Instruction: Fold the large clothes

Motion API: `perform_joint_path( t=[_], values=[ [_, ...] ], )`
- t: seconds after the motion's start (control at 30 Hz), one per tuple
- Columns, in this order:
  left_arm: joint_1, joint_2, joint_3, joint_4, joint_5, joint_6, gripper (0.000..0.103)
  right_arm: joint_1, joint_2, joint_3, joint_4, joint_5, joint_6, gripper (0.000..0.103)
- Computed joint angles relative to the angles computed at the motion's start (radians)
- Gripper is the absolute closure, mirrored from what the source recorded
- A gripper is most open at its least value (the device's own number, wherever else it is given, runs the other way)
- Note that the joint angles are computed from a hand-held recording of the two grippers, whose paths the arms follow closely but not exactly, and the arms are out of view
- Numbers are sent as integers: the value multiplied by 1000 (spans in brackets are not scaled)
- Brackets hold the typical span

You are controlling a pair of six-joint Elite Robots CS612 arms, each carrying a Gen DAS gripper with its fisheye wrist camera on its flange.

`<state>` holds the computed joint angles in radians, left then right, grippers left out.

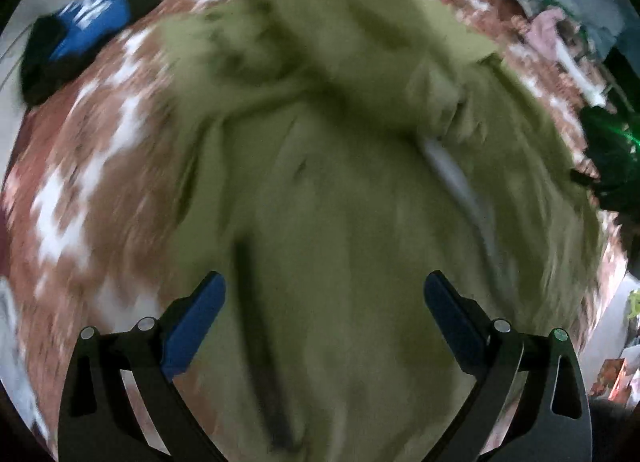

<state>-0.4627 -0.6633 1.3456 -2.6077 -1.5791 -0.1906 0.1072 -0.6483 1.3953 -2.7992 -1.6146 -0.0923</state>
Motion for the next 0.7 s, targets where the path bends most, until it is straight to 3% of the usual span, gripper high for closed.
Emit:
perform_joint_path(
  t=[0.17, 0.3, 0.43, 0.57, 0.7],
  values=[
    [3, -79, 135, 60, 32, -55, 5, -20, -61, 114, 35, -13, -24, 5],
    [4, -119, 212, 77, 27, -83, 5, -31, -92, 175, 58, -71, -38, 5],
    [7, -141, 270, 106, 5, -110, 5, -63, -112, 206, 135, -98, 25, 5],
    [38, -137, 302, 57, -111, -191, 5, -128, -125, 235, 203, 50, 145, 5],
    [69, -113, 310, -33, -229, -262, 6, -158, -118, 239, 217, 144, 147, 5]
  ],
)
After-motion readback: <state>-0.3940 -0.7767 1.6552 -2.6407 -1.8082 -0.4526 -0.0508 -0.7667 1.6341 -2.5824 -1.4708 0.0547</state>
